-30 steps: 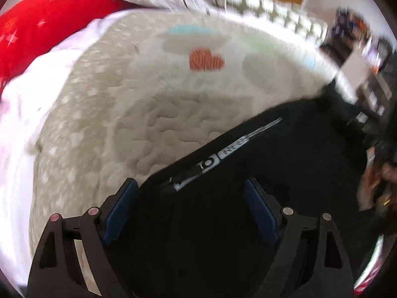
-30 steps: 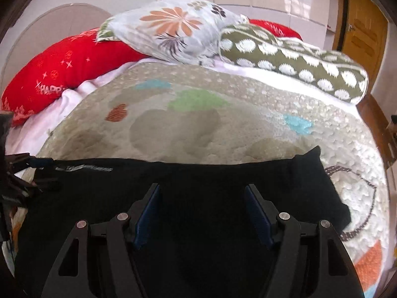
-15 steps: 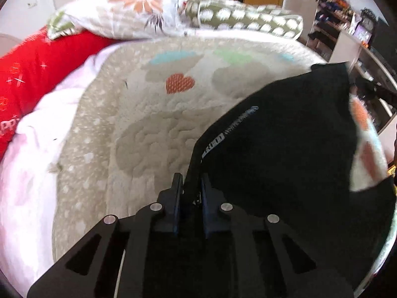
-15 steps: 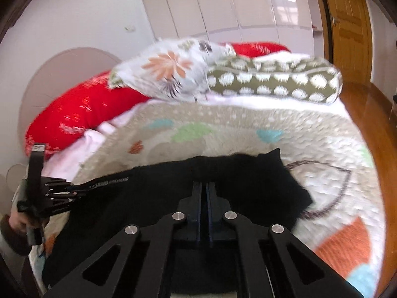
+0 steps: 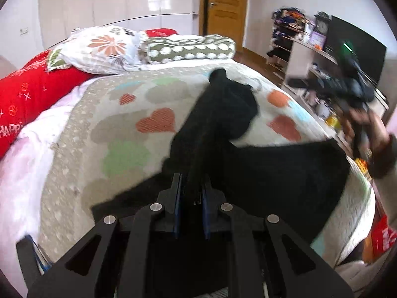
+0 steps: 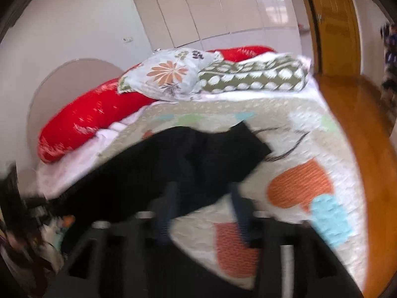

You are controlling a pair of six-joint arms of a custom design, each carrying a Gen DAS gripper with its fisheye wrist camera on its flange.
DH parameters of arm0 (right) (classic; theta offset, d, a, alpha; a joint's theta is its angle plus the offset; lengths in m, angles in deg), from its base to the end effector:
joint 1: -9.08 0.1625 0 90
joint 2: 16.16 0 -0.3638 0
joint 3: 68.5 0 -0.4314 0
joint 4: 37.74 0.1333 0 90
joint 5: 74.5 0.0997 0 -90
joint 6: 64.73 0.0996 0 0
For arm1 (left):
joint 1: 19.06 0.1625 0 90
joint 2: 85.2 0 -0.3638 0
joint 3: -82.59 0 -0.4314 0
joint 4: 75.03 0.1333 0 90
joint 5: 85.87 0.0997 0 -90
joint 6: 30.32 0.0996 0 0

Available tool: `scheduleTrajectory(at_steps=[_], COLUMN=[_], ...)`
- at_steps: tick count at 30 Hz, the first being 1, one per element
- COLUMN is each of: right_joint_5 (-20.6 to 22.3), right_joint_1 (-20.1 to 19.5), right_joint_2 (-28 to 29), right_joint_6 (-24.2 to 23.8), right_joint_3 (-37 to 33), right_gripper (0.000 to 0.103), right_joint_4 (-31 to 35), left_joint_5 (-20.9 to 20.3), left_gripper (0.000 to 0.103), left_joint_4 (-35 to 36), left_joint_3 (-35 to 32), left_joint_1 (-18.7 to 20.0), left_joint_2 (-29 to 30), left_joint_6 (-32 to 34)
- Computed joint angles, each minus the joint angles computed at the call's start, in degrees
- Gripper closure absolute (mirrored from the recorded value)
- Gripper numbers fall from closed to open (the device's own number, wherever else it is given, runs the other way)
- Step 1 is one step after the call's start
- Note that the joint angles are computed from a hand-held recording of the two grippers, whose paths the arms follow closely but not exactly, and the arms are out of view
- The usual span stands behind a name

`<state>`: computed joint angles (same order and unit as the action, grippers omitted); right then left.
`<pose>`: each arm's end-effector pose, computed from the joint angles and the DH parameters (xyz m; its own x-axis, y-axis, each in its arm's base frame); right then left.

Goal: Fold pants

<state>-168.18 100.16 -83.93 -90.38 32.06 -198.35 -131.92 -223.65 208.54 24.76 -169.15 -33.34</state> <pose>0.1389 -0.6375 0.2482 -0.8937 -0.3234 0.3111 -0.4456 0.7209 -0.5308 -0.2025 -0.4749 0.1954 -0.6772 0.3465 -0.6490 0.6566 0.6827 -0.3207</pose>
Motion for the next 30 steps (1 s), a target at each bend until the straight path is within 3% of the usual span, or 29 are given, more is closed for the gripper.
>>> scheduleTrajectory(at_steps=[2, 5, 8, 13, 14, 18, 19, 20, 21, 22, 24, 26, 30], right_joint_5=[0.94, -2.21, -5.63, -8.46, -8.14, 0.11, 0.30, -1.08, -3.24, -3.97, -2.51, 0.36, 5.58], right_joint_1=[0.30, 1.42, 1.78, -0.26, -0.91, -3.49, -3.45, -3.18, -2.78, -2.54, -2.70, -2.82, -4.40], right_joint_2=[1.39, 4.51, 8.37, 13.55, 14.25, 16.33, 17.62, 18.97, 20.47, 21.52, 20.45, 15.90, 1.48], right_joint_6=[1.25, 2.56, 5.05, 9.46, 10.82, 14.94, 14.62, 14.34, 14.26, 14.46, 14.03, 11.60, 8.09], right_joint_3=[-1.31, -4.78, -9.81, -15.47, -16.10, -18.46, -19.78, -21.13, -23.02, -24.71, -23.41, -18.30, -4.48], right_gripper=[0.041, 0.039, 0.026, 0.026, 0.026, 0.027, 0.031, 0.042, 0.084, 0.100, 0.101, 0.101, 0.101], right_joint_4=[0.04, -0.58, 1.68, 5.90, 6.24, 7.99, 8.02, 8.06, 9.49, 11.52, 10.90, 7.53, 1.09], left_joint_5=[-0.58, -1.47, -2.17, -3.07, -3.27, -3.59, -3.47, -3.31, -3.19, -3.01, -2.27, -2.00, -0.70], left_gripper=[0.092, 0.092, 0.092, 0.091, 0.091, 0.091, 0.091, 0.091, 0.091, 0.091, 0.091, 0.091, 0.091], left_joint_4=[0.92, 2.78, 4.39, 5.86, 5.97, 6.37, 6.36, 6.36, 6.34, 6.37, 6.60, 6.66, 8.32], left_joint_3=[2.01, 5.16, 7.09, 8.50, 8.48, 8.01, 8.02, 7.98, 7.91, 8.02, 8.13, 8.36, 9.94], left_joint_1=[-0.95, -2.25, -2.43, -1.41, -1.10, -0.76, -0.96, -1.11, -1.19, -1.30, -1.44, -1.59, -3.72], left_joint_2=[-1.03, -2.69, -4.07, -5.81, -5.94, -5.56, -5.39, -5.28, -5.22, -5.45, -6.47, -8.65, -14.85], left_joint_6=[-1.41, -4.13, -6.40, -9.54, -9.98, -10.27, -10.29, -10.21, -10.05, -10.13, -10.39, -10.79, -12.23])
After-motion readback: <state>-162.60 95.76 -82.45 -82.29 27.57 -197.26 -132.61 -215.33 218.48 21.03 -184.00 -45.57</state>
